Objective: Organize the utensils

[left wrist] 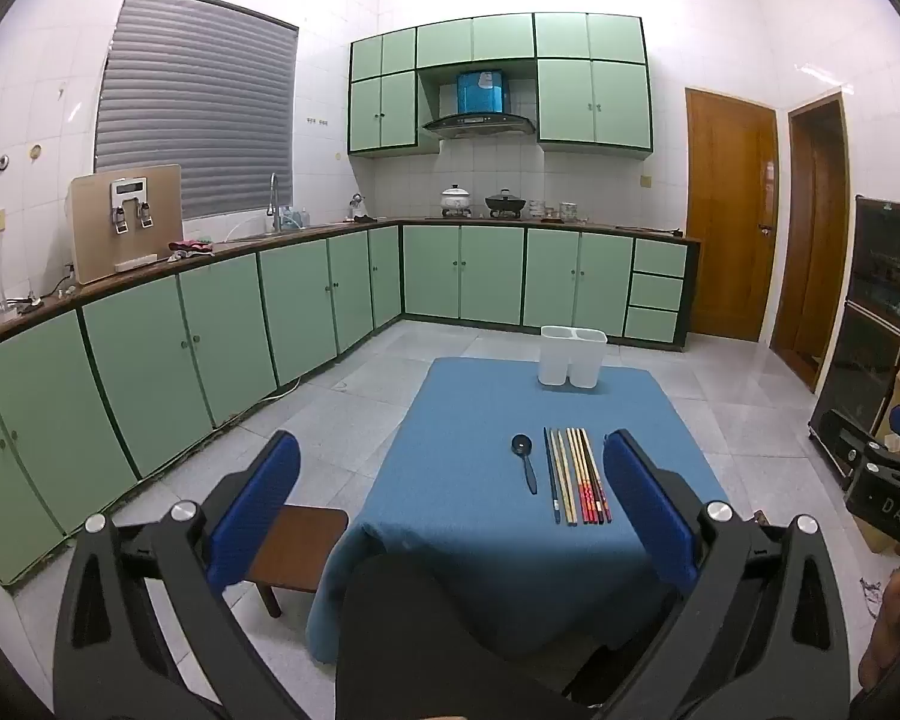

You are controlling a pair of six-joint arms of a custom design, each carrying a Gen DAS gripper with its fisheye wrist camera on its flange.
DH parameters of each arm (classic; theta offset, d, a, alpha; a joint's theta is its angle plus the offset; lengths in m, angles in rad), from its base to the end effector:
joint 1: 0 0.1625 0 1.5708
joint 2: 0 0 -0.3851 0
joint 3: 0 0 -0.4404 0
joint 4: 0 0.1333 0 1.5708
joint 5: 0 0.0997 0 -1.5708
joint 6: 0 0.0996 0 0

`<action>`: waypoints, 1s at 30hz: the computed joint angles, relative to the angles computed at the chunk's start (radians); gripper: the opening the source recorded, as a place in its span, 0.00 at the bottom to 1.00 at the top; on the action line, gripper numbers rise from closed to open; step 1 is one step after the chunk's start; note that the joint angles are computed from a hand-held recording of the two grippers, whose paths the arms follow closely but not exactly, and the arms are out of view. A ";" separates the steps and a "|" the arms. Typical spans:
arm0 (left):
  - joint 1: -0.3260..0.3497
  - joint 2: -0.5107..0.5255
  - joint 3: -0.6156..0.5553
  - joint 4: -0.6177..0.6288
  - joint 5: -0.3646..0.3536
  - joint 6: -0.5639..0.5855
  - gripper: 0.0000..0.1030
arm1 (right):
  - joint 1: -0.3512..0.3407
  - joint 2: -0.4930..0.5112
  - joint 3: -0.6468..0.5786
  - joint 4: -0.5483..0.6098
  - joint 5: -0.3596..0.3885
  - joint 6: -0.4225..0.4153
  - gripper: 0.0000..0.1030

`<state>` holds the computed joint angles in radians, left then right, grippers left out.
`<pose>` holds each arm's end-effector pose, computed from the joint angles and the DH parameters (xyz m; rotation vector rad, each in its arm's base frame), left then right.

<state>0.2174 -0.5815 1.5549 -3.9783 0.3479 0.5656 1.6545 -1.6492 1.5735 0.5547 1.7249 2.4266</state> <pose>-0.4876 -0.3401 0.1133 0.1138 1.7229 -1.4634 0.1553 -0.4389 0.4459 0.8131 -2.2105 1.3022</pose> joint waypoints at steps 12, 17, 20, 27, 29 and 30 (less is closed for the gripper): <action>0.000 0.001 -0.001 0.005 0.003 0.004 0.95 | -0.001 -0.004 0.004 -0.005 -0.005 -0.004 0.94; 0.000 0.001 -0.001 0.004 0.003 0.004 0.95 | -0.001 -0.004 0.005 -0.006 -0.004 -0.005 0.94; 0.001 0.002 -0.004 0.000 0.004 0.009 0.95 | 0.000 -0.003 0.005 -0.008 -0.005 -0.002 0.94; -0.003 -0.009 0.005 0.002 0.010 0.010 0.95 | 0.006 -0.003 0.001 -0.002 -0.003 -0.002 0.94; -0.003 -0.011 0.007 0.003 0.008 0.008 0.95 | 0.005 -0.004 0.001 -0.001 -0.004 -0.003 0.94; -0.003 -0.015 0.010 0.004 0.008 0.007 0.95 | 0.005 -0.006 0.004 -0.003 -0.004 -0.004 0.94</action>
<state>0.2146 -0.5964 1.5649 -3.9740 0.3556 0.5730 1.6594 -1.6554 1.5776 0.5515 1.7207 2.4230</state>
